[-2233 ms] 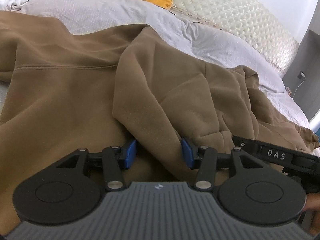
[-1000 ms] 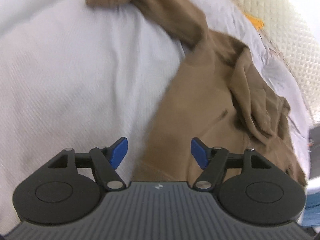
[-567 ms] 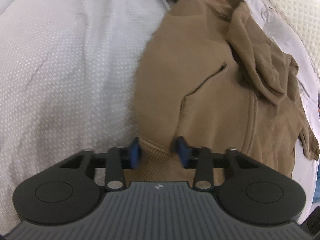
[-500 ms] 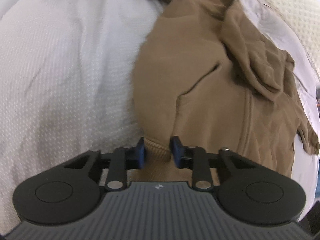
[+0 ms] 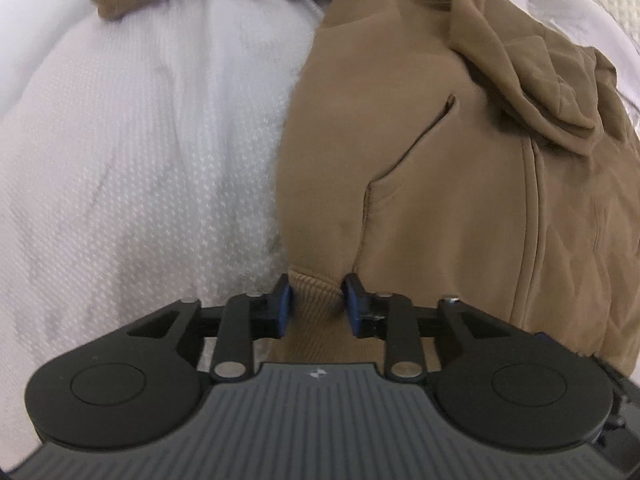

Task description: Fold large clothes

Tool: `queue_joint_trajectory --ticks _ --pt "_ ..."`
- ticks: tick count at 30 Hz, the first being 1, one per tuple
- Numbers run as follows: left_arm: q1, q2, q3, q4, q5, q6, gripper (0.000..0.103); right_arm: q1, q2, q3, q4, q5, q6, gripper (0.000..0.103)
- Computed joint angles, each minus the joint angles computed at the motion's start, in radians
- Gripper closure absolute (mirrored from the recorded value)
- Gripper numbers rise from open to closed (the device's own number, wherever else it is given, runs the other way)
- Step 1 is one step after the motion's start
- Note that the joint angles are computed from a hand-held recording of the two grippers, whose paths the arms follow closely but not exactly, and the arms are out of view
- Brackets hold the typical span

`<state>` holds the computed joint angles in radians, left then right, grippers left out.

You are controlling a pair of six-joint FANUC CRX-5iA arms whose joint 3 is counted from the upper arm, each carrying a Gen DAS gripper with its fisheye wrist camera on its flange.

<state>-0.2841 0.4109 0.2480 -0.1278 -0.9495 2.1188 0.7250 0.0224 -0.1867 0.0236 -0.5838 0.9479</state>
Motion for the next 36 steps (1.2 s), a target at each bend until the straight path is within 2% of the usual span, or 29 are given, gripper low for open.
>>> queue_joint_trajectory --ticks 3,6,11,17,20,24,26,28,29,31,32,33,34,36 --pt "-0.021 -0.021 0.008 -0.047 -0.004 0.013 0.048 -0.002 -0.021 -0.017 0.033 0.014 -0.039 0.048" --pt "-0.051 -0.066 -0.010 -0.103 0.034 0.022 0.042 0.004 -0.056 -0.062 0.137 0.057 -0.119 0.048" --pt "-0.116 -0.147 -0.040 -0.212 0.117 0.039 0.040 -0.003 -0.119 -0.164 0.392 0.139 -0.311 0.048" --pt "-0.190 -0.158 -0.014 -0.295 0.247 0.070 0.040 -0.075 -0.195 -0.263 0.714 0.193 -0.557 0.048" --pt "-0.237 -0.130 0.037 -0.365 0.283 0.107 0.040 -0.131 -0.242 -0.316 0.896 0.221 -0.697 0.048" --pt "-0.246 -0.099 0.056 -0.290 0.386 0.052 0.040 -0.187 -0.291 -0.383 1.128 0.209 -0.865 0.048" --pt "-0.259 -0.072 0.075 -0.271 0.421 0.036 0.040 -0.200 -0.308 -0.407 1.169 0.198 -0.904 0.048" --pt "-0.251 -0.060 0.043 -0.166 0.498 -0.043 0.040 -0.203 -0.323 -0.426 1.173 0.180 -0.926 0.048" --pt "-0.256 -0.056 0.032 -0.164 0.532 -0.045 0.040 -0.205 -0.332 -0.438 1.184 0.167 -0.954 0.048" --pt "-0.284 -0.043 0.042 -0.272 0.555 0.037 0.040 -0.211 -0.344 -0.457 1.188 0.150 -0.986 0.048" --pt "-0.286 -0.041 0.022 -0.280 0.601 0.037 0.040 -0.212 -0.352 -0.466 1.192 0.141 -1.000 0.048" --pt "-0.276 -0.036 -0.003 -0.243 0.650 0.001 0.040 -0.213 -0.360 -0.474 1.188 0.126 -1.008 0.048" --pt "-0.274 -0.029 -0.012 -0.229 0.663 -0.001 0.040 -0.215 -0.365 -0.479 1.190 0.108 -1.014 0.048" --pt "-0.281 -0.015 -0.007 -0.269 0.661 0.045 0.040 -0.216 -0.378 -0.487 1.190 0.055 -1.036 0.048"
